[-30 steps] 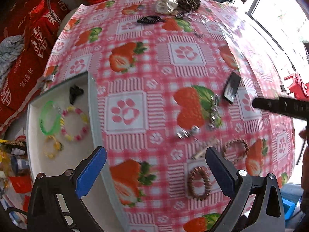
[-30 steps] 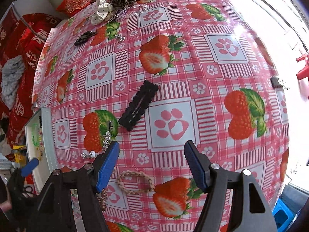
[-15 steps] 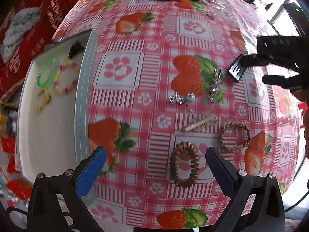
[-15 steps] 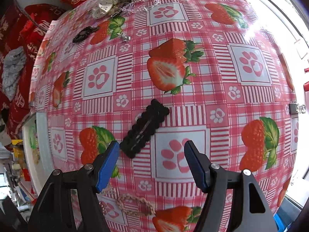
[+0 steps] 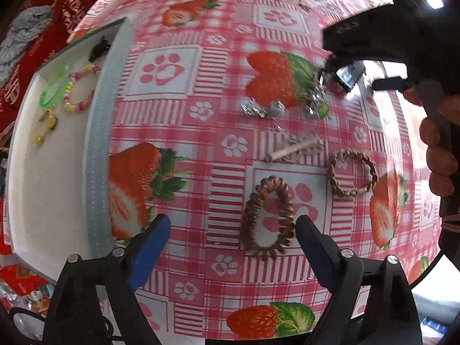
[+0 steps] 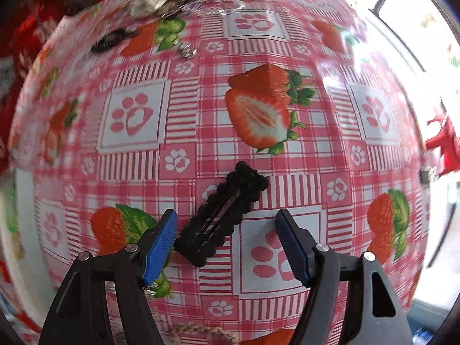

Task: Organize jewelry
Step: 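Close the right gripper on the black snap hair clip while the left moves toward the brown coil tie, then grasp the brown coil hair tie with the left gripper while the right carries the snap clip over the tray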

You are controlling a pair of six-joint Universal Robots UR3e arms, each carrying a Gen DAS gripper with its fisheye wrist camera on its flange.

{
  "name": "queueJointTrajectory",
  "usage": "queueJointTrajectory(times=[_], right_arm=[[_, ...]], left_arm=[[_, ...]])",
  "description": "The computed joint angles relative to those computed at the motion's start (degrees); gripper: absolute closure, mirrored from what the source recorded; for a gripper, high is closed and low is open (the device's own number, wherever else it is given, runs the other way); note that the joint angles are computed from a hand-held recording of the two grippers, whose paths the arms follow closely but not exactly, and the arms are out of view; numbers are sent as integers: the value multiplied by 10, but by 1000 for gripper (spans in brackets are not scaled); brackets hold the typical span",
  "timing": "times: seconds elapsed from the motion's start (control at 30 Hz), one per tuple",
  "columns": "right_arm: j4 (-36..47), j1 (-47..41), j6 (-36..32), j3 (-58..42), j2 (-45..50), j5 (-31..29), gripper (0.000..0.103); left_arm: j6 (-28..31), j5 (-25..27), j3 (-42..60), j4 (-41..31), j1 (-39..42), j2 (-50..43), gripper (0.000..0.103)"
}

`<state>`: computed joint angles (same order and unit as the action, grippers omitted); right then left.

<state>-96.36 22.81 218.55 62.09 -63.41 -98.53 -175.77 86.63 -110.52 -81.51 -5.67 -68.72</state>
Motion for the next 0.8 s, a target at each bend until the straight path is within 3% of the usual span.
queueJointTrajectory(times=[0.07, 0.13, 0.2, 0.27, 0.37, 0.4, 0.43, 0.47, 0.5, 0.8], right_arm=[[0, 11, -8, -13, 11, -15, 31], [-5, 11, -11, -10, 11, -16, 31], [-15, 10, -20, -3, 7, -10, 38], [-18, 12, -33, -2, 5, -11, 56], [-15, 15, -44, -6, 6, -7, 59], [-18, 17, -46, -2, 3, -6, 60], [-24, 17, -52, 5, -1, -5, 67], [-34, 20, -54, 20, -12, -4, 67], [-39, 19, -58, 28, -17, 2, 67], [-113, -10, -76, 195, -147, 64, 68]], left_arm=[[2, 4, -8, 10, -11, 4, 9], [3, 6, -15, 16, -16, 6, 22], [-10, 9, -3, 17, -32, -15, 29], [-14, 12, -7, 23, -38, -13, 32], [-22, 19, -2, 30, -53, -18, 50], [-25, 20, 3, 31, -60, -21, 63], [-25, 21, 8, 29, -63, -24, 67], [-25, 20, 12, 27, -63, -26, 71], [-27, 19, 14, 27, -63, -27, 82], [19, -60, 58, -52, 28, 8, 84]])
